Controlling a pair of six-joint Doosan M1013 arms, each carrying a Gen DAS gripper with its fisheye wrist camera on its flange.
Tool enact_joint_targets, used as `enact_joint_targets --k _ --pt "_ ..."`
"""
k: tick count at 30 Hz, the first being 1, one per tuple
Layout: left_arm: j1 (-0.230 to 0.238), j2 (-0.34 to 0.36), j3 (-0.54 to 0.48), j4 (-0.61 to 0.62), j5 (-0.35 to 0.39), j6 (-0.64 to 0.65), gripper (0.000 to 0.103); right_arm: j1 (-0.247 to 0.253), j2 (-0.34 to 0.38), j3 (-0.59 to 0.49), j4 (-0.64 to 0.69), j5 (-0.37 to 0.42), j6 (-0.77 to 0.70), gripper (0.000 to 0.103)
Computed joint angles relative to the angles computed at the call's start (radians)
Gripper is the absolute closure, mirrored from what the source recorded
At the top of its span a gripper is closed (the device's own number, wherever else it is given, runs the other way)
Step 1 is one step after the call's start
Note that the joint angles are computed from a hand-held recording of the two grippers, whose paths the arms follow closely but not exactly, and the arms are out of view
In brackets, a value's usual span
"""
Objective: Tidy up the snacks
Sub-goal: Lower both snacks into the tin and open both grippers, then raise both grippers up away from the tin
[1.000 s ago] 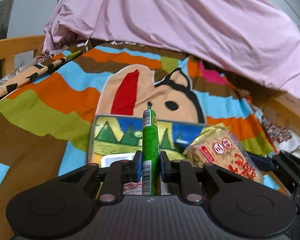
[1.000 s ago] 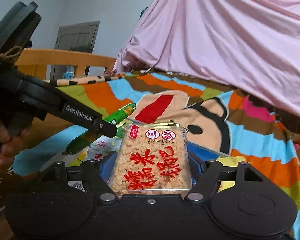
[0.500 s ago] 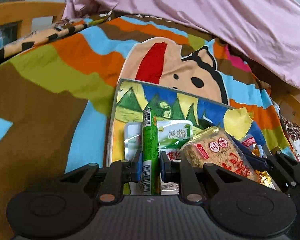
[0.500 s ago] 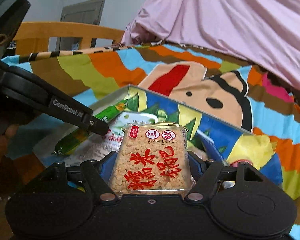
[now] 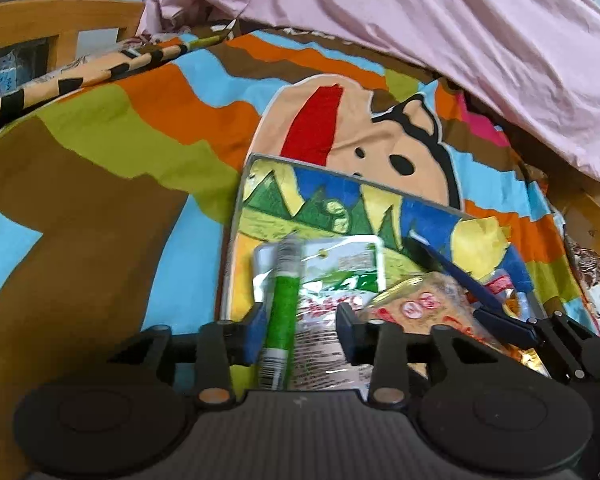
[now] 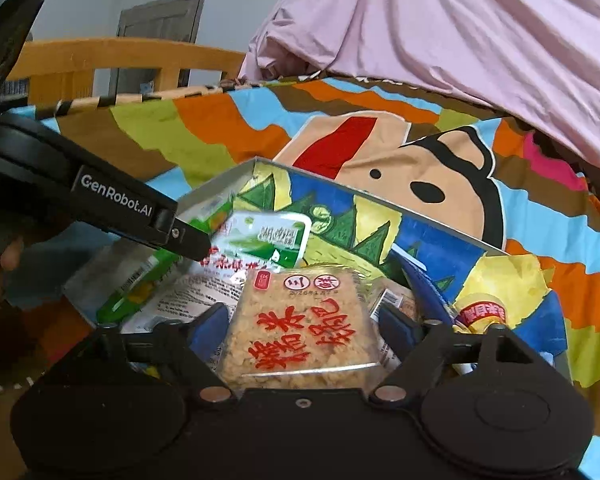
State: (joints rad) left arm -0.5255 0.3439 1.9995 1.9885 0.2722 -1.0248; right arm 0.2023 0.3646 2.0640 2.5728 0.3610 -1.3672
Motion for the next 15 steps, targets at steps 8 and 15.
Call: enact_joint_targets --k 8,15 --pt "-0.043 -0.051 0.044 0.059 0.089 -0.049 0.029 -0.038 -0.069 0.065 -0.029 0.092 0.104 0.006" --pt "-0.117 -0.118 0.108 0.078 0.233 -0.037 0.004 -0.061 -0.148 0.145 0.013 0.177 0.101 0.001"
